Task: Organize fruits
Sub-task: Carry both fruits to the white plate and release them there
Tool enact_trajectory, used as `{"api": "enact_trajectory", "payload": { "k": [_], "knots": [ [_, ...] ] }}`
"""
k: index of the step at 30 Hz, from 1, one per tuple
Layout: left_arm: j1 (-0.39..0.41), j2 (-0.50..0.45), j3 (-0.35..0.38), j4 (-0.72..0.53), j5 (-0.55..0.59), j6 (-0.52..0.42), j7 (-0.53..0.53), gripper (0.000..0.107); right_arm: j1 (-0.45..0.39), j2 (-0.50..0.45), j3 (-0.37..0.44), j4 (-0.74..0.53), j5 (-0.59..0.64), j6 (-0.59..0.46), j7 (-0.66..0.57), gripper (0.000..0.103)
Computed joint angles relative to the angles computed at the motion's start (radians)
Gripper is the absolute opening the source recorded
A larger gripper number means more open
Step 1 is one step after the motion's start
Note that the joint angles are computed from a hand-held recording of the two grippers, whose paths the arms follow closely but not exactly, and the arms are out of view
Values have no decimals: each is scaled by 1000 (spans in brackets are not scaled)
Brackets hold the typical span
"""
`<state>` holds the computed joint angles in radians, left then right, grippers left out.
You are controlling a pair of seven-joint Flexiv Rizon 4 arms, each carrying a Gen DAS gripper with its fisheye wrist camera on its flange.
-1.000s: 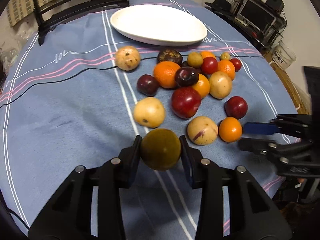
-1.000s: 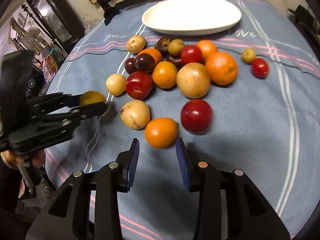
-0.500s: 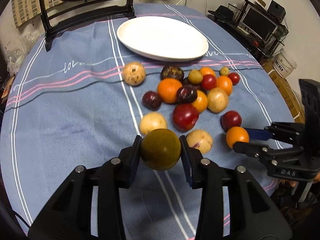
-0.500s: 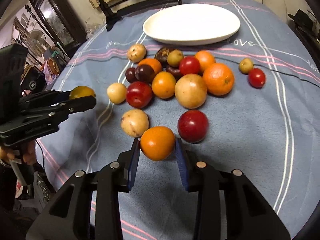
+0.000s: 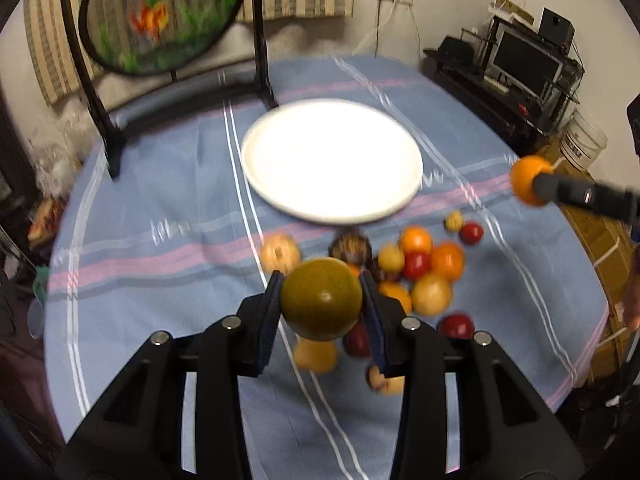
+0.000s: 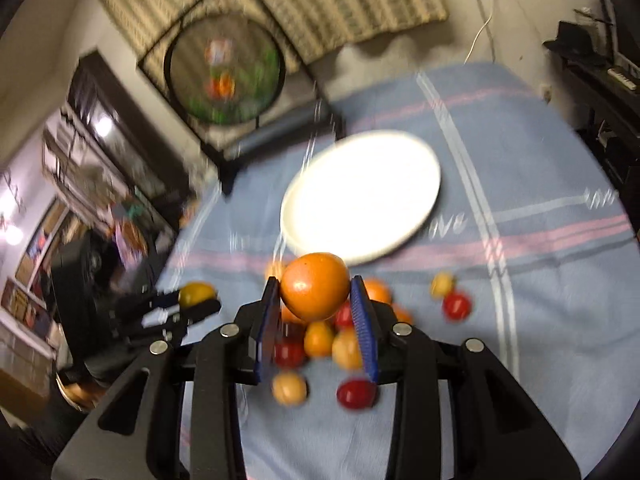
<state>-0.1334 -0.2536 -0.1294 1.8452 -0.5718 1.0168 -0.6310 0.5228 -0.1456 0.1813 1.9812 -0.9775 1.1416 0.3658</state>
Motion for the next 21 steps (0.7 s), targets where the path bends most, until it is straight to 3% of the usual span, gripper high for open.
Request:
{"api": "enact_trajectory", "payload": {
  "k": [4, 8, 11, 15, 21],
  "knots": [
    [-11, -31, -16, -85, 3, 23, -22, 38, -38, 41, -26, -1, -91, -20, 43, 36],
    [-21, -94, -28, -198, 22, 35, -83, 38, -66, 27, -28, -47, -146, -67, -4, 36],
    [-37, -155, -21, -277, 83, 13, -144, 38, -46, -31, -18, -109, -86, -172, -162, 36],
    [-66, -258, 0, -402, 199, -70, -229, 38, -43, -133, -32, -167, 48, -155, -342, 36],
    [-113, -441, 30, -631, 338, -179, -331, 39, -38, -267, -69, -235, 240, -103, -512, 36]
  ]
}}
